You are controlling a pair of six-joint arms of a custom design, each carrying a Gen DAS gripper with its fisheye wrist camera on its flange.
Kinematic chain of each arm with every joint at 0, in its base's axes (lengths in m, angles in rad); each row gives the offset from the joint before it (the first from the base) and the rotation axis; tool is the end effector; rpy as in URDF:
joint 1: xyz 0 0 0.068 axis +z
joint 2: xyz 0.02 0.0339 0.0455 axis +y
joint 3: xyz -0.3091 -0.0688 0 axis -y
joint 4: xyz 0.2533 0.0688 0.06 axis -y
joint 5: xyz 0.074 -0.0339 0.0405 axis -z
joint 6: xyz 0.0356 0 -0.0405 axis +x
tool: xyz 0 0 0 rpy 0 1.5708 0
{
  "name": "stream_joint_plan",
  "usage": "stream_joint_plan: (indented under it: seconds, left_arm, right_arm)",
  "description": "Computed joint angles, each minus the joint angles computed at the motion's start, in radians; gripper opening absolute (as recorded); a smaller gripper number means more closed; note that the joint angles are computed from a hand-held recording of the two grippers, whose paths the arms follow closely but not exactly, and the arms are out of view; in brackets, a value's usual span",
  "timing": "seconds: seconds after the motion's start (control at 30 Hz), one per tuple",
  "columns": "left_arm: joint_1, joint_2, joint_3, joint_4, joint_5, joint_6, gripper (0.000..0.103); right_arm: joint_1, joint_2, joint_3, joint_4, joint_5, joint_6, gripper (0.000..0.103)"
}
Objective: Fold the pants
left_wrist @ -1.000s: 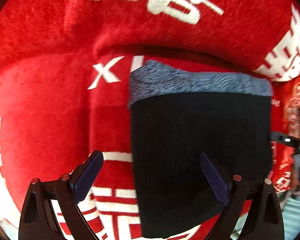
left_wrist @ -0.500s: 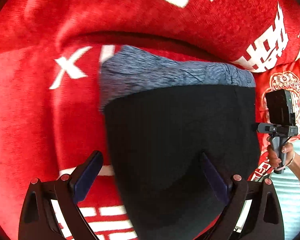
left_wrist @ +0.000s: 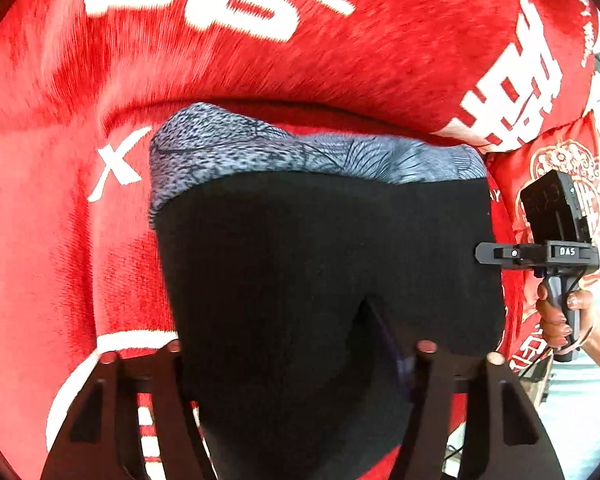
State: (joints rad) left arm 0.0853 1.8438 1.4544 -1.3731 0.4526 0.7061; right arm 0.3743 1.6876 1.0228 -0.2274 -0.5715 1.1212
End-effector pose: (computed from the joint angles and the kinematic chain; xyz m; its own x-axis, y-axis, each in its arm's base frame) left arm 0.3403 0.0135 0.2664 -0.8478 0.5132 -0.1336 0.5132 0.7307 -0.4503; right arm 0.3258 0.1487 0.2305 -0.8765 0.4696 0.1064 0.3816 0.5426 0.7483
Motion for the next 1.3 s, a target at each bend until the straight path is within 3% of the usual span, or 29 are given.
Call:
stream_joint_plan:
  seconds: [0.2,0.37,0.53,0.63,0.7,0.83,0.97,1.17,1.3]
  left_arm:
    - [0.04,-0.09,0.041,-0.11,0.001,0.04,0.059]
    - [0.123,-0.154,0.026,-0.191,-0.022,0.088,0.059]
    - [0.186,-0.248,-0.118,-0.161,-0.082,0.121,0.059]
    - [0.209,-0.289,-0.234,-0.077,-0.129,0.124,0.061]
    - [0.228,-0.344,-0.328,0.04,-0.148,0.126,0.079]
    - [0.193,-0.414,-0.41,0.201,-0.172,0.051,0.103]
    - [0.166,-0.443,-0.424,0.23,-0.206,0.015,0.103]
    - [0.139,-0.531,-0.421,0.233,-0.331,0.017,0.103]
    - [0.172,-0.549,-0.389,0.164,-0.365,0.029,0.103]
  right_arm:
    - [0.064,-0.077,0.024,-0.012,0.034,0.066,0.04]
    - [0.168,-0.144,-0.016,0.046,0.082,0.201,0.04]
    - [0.264,-0.185,-0.084,0.073,0.119,0.268,0.04]
    - [0.297,-0.18,-0.112,0.049,0.136,0.263,0.041]
    - [0.325,-0.136,-0.063,-0.035,0.171,0.218,0.047]
    - [0.372,-0.051,0.078,-0.226,0.295,0.143,0.06]
    - [0.404,0.011,0.194,-0.403,0.393,0.16,0.081]
    - [0.464,0.078,0.388,-0.724,0.534,0.274,0.085]
    - [0.501,0.093,0.472,-0.887,0.574,0.347,0.086]
